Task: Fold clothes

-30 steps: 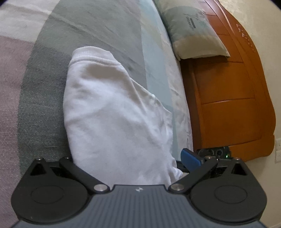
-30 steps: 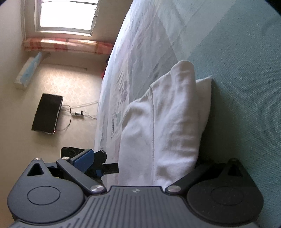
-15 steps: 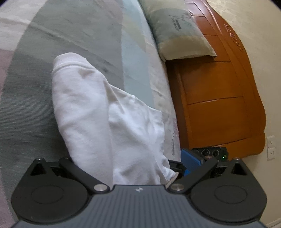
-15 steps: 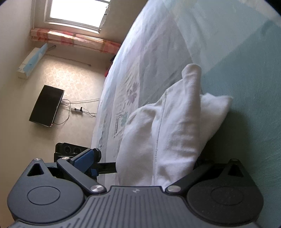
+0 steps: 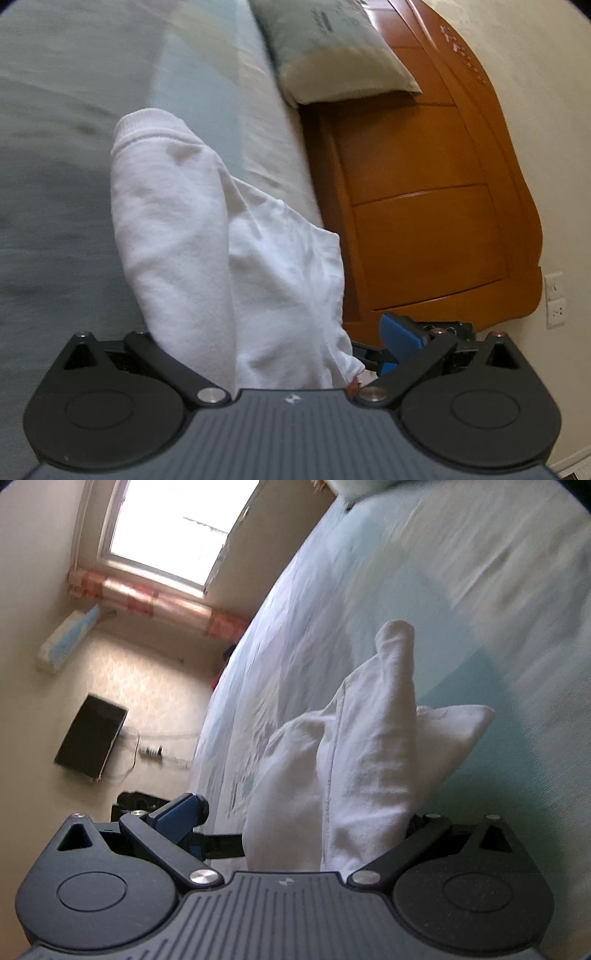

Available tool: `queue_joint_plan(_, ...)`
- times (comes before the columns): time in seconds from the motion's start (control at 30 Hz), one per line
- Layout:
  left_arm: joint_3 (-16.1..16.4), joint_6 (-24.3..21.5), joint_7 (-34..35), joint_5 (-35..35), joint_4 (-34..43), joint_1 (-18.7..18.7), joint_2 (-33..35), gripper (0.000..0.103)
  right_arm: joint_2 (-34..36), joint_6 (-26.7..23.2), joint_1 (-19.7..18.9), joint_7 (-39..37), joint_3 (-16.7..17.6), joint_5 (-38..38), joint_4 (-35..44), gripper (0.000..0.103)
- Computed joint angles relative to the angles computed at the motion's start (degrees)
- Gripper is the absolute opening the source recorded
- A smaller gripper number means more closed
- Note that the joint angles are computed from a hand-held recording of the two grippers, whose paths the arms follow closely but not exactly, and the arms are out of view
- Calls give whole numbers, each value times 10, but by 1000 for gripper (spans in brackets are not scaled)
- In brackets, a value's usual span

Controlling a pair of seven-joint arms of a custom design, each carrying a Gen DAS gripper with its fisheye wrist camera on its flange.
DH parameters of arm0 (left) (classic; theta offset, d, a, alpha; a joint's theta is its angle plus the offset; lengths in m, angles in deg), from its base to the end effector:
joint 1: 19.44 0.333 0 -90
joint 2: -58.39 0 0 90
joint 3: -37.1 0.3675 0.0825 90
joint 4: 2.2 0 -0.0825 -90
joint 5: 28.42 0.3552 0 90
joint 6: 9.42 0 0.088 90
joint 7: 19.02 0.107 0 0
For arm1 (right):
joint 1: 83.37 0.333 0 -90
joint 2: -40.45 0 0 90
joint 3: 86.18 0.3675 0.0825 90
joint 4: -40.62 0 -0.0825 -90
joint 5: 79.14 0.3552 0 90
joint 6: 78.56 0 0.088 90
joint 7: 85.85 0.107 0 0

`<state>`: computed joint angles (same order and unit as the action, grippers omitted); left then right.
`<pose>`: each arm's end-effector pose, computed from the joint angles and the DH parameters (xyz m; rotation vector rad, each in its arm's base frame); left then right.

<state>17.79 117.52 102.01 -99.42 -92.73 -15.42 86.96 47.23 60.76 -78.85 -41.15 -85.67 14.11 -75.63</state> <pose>0.6876 -0.1708 0.4612 1.5720 -1.5622 1.2560 0.5818 0.0540 0.4884 -1.1346 1.6200 0.3382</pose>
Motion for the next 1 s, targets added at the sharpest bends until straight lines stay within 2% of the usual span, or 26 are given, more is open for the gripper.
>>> queue_joint_plan(0.2,-29,20,-57,28,122,-50,85,101,-11,3,-40,10,-31,-38,6,103)
queue_joint_plan(0.43,-69,34,-126,105,279,-102,197,101,15,-7,-94,38,-52,-108,55,103)
queue_joint_plan(0.53,-80,33,-152,144,333,-122,237,101,38,-16,-117,50,-50,-112,72,103)
queue_joint_plan(0.73,-78,11,-188,229,376,-142,275,101,68,11,-136,73,-37,-138,71,103)
queue_joint_plan(0.8,-77,13,-180,246,353,-134,263,101,68,54,-126,96,-35,-175,61,103)
queue_joint_plan(0.9,-88,43,-142,232,274,-100,221,101,49,157,-92,190,-40,-314,33,103)
queue_joint_plan(1.0,-88,81,-137,210,253,-85,207,101,5,305,-28,345,-67,-558,-40,103)
